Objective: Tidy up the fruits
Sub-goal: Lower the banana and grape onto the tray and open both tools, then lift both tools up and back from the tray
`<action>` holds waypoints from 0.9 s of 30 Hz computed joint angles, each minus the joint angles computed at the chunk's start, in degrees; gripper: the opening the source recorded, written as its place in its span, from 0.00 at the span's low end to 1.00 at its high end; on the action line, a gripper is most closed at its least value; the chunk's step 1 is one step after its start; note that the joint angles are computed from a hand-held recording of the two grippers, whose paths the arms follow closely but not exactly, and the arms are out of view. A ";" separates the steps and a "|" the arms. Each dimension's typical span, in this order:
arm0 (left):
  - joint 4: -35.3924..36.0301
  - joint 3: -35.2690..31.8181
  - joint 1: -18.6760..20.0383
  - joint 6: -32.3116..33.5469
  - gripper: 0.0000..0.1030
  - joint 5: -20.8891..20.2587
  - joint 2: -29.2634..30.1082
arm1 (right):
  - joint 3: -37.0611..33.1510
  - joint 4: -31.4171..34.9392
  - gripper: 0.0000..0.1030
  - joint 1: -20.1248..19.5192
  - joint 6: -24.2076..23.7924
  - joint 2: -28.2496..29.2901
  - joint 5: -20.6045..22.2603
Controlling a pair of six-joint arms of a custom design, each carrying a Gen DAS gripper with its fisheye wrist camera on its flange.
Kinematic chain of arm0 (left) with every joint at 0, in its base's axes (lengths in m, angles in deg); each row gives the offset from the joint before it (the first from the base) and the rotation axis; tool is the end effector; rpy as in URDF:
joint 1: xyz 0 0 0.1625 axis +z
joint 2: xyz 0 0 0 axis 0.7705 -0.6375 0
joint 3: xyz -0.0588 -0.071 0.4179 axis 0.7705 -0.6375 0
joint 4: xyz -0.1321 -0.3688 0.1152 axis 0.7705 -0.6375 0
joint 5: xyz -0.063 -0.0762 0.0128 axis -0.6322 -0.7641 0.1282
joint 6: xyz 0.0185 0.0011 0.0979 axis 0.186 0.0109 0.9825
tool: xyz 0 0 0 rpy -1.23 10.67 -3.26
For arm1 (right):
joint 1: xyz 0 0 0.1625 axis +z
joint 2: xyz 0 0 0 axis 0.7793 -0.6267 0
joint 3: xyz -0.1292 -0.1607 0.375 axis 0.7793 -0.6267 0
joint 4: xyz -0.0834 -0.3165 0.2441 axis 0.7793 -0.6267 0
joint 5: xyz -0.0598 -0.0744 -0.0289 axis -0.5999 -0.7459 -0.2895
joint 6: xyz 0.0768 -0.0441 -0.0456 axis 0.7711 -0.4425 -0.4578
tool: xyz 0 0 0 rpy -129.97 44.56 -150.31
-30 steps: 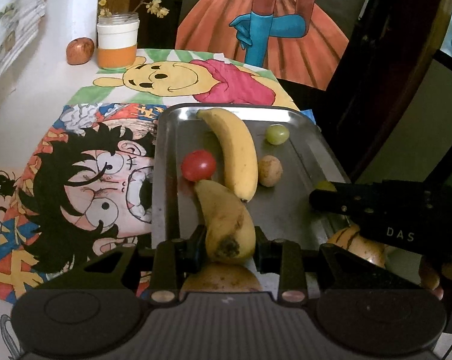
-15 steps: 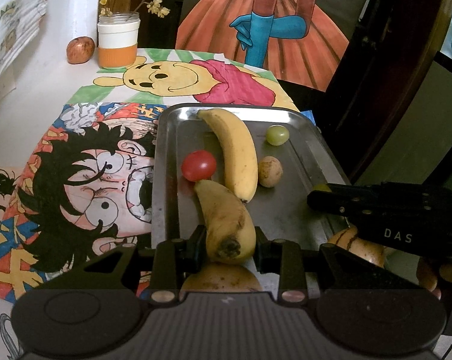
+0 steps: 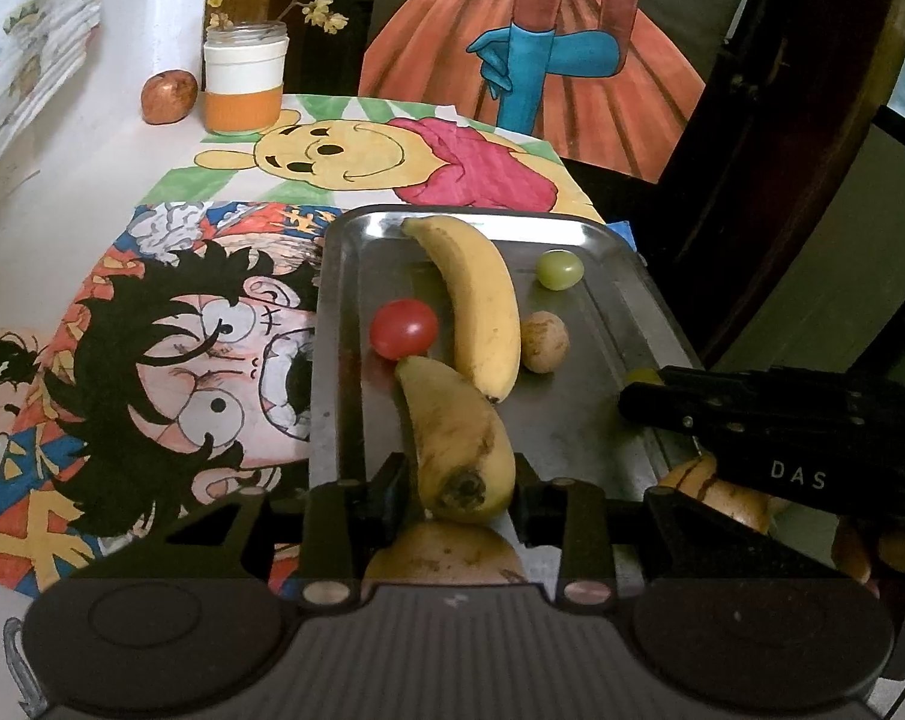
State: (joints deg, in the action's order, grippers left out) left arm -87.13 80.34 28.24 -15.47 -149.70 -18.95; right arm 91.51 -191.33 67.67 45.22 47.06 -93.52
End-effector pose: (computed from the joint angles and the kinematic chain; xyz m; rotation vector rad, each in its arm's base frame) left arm 0.0966 -0.3895 0.2968 0.5912 2.5502 -0.7279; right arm 0.3035 -0.3839 -0.1236 0.6562 -2.4592 0.9215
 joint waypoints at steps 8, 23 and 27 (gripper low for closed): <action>0.25 0.25 -0.88 0.04 0.46 0.35 -1.53 | 0.23 -0.20 0.41 0.25 0.35 -0.02 -0.18; -0.40 0.84 -1.68 -0.40 0.68 1.18 -3.76 | 0.37 -1.59 0.63 1.69 1.00 0.37 -0.65; -0.85 1.06 -2.02 -0.30 0.73 1.10 -4.83 | 0.24 -2.16 0.67 2.07 0.99 0.51 -0.98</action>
State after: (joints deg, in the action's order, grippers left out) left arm -87.98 81.40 26.22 -15.77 -148.61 -23.78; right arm 91.75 -193.49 69.74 46.21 47.57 -94.50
